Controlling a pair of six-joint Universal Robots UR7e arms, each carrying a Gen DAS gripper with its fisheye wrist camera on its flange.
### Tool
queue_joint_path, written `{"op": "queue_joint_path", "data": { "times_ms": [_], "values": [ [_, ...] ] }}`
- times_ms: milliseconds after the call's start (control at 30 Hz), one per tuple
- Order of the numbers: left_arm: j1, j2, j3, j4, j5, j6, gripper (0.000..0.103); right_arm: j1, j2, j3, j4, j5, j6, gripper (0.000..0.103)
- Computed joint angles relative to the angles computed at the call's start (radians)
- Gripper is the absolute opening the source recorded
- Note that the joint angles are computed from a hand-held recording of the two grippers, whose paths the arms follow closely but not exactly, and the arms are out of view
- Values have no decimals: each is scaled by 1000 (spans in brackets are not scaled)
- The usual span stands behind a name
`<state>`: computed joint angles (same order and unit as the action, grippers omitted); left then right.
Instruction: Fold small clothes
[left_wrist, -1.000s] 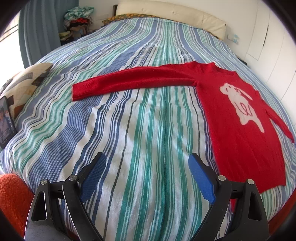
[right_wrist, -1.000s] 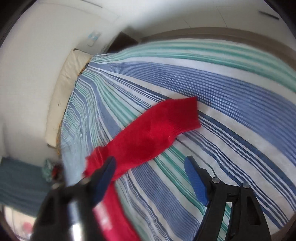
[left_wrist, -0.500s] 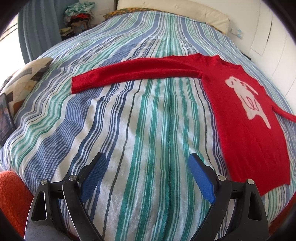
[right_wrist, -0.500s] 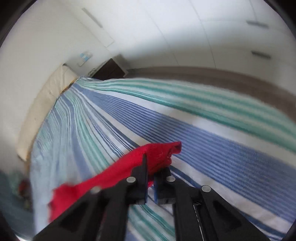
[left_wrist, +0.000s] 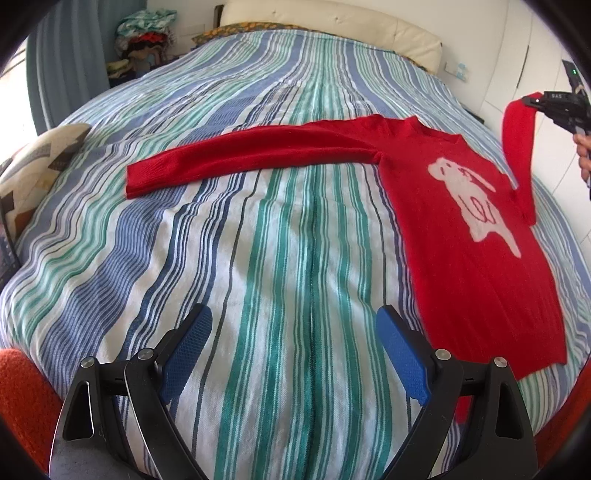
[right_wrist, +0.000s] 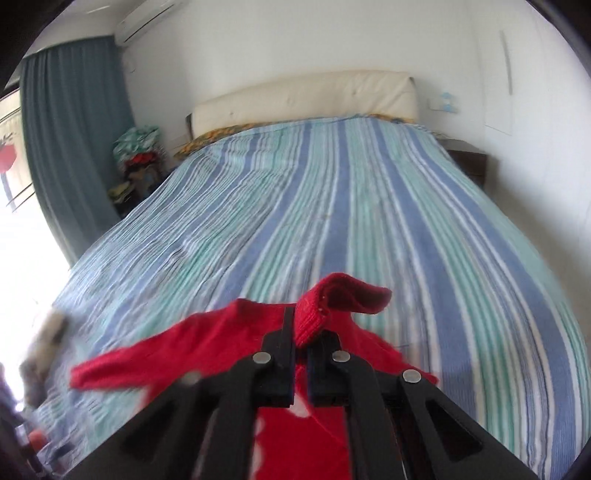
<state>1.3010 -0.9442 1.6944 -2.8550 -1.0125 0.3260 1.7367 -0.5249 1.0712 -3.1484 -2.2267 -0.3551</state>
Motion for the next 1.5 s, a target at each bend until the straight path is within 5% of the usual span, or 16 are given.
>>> {"op": "queue_joint_path", "data": {
  "times_ms": [167,267,367,433,700,833,867,1067,1300,1500],
  "values": [
    [7,-4,-7,22,-9,-31,92,-25,135,-148,213,88,48,9],
    [8,-4,-9,24,-11,-36,92,-73,125,-138,404,261,176,70],
    [9,-4,-11,30,-16,-42,92,-110,63,-36,375,452,207,70],
    [11,-2,-16,39,-21,-49,92,-127,7,46,304,496,226,70],
    [2,9,-9,29,-6,-25,92,-225,-179,286,215,463,497,69],
    [-4,8,6,-1,9,6,92,-255,-168,321,294,260,638,66],
    [-5,6,9,-7,10,11,92,-260,-171,346,267,240,650,58],
    [2,6,-5,3,-8,-10,92,-221,-240,554,-71,173,555,56],
    [1,-3,3,-6,-26,-4,92,-104,-280,773,-305,-57,322,69],
    [-5,1,12,-17,-17,12,92,-10,-237,935,-563,-162,271,72]
  ]
}}
